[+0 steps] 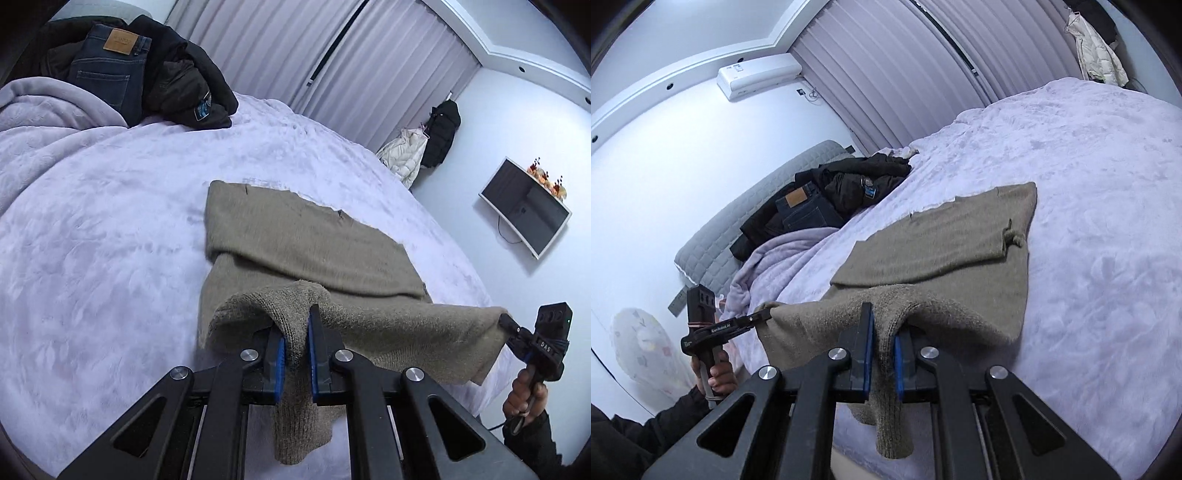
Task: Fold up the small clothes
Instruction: 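Lift the held hem with both tools and fold it over toward the collar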
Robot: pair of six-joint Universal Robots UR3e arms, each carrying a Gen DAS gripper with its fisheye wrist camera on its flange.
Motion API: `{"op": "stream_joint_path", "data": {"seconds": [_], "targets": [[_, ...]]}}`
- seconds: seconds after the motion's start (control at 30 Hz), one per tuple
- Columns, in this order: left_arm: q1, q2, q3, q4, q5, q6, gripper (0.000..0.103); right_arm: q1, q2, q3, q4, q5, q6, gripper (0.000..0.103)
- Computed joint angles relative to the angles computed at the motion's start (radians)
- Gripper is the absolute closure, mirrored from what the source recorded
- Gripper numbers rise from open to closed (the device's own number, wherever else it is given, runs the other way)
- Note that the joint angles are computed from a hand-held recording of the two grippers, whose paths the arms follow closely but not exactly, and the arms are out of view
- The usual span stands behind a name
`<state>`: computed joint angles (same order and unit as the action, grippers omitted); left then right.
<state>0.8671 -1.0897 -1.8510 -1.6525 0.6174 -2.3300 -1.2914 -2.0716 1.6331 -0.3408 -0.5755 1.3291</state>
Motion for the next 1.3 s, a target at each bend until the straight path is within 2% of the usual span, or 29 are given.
{"op": "stream_joint_path", "data": {"seconds": [0.17,0.27,0.3,0.33,0.43,0.5,0.57,0.73,0.77,0.8,0.87,0.9,0.93,1.0,1.03,1.07,1.13,1.3], "targets": [[-0.137,-0.183,0.071,0.326,0.008,-0.300,0.092,0.208,0.074,0.000,-0.402,0.142,0.383,0.093],[-0.227,-0.323,0.141,0.515,0.043,-0.479,0.092,0.319,0.132,0.055,-0.793,0.174,0.706,0.093],[-0.263,-0.377,0.179,0.570,0.070,-0.531,0.092,0.359,0.165,0.079,-0.965,0.173,0.841,0.093],[-0.303,-0.438,0.223,0.621,0.103,-0.589,0.092,0.401,0.209,0.102,-1.157,0.160,0.992,0.093],[-0.402,-0.619,0.366,0.722,0.199,-0.700,0.092,0.521,0.400,0.083,-1.584,0.093,1.329,0.093],[-0.446,-0.737,0.471,0.712,0.245,-0.744,0.092,0.592,0.530,0.025,-1.755,0.011,1.468,0.093],[-0.477,-0.849,0.566,0.702,0.280,-0.783,0.092,0.650,0.656,-0.054,-1.824,-0.063,1.566,0.093],[-0.506,-1.003,0.683,0.669,0.312,-0.811,0.091,0.721,0.827,-0.184,-1.878,-0.163,1.637,0.093],[-0.511,-1.035,0.725,0.627,0.317,-0.806,0.091,0.728,0.853,-0.214,-1.858,-0.173,1.639,0.089],[-0.504,-1.064,0.755,0.584,0.302,-0.805,0.087,0.734,0.878,-0.247,-1.835,-0.193,1.647,0.089],[-0.470,-1.042,0.702,0.586,0.236,-0.802,0.086,0.740,0.910,-0.309,-1.754,-0.218,1.641,0.087],[-0.456,-1.017,0.671,0.583,0.219,-0.792,0.073,0.732,0.902,-0.308,-1.724,-0.209,1.632,0.086],[-0.437,-0.972,0.618,0.573,0.199,-0.770,0.062,0.716,0.873,-0.277,-1.707,-0.181,1.616,0.081],[-0.392,-0.845,0.461,0.596,0.153,-0.716,0.016,0.671,0.767,-0.160,-1.677,-0.118,1.549,0.056],[-0.382,-0.783,0.390,0.629,0.163,-0.706,0.009,0.655,0.705,-0.092,-1.688,-0.110,1.523,0.037],[-0.379,-0.724,0.324,0.668,0.184,-0.698,0.007,0.643,0.643,-0.023,-1.709,-0.108,1.499,0.030],[-0.378,-0.683,0.280,0.670,0.180,-0.668,0.007,0.643,0.576,0.046,-1.716,-0.130,1.460,0.030],[-0.432,-0.721,0.316,0.624,0.186,-0.657,0.008,0.667,0.569,0.086,-1.707,-0.133,1.425,0.041]]}}
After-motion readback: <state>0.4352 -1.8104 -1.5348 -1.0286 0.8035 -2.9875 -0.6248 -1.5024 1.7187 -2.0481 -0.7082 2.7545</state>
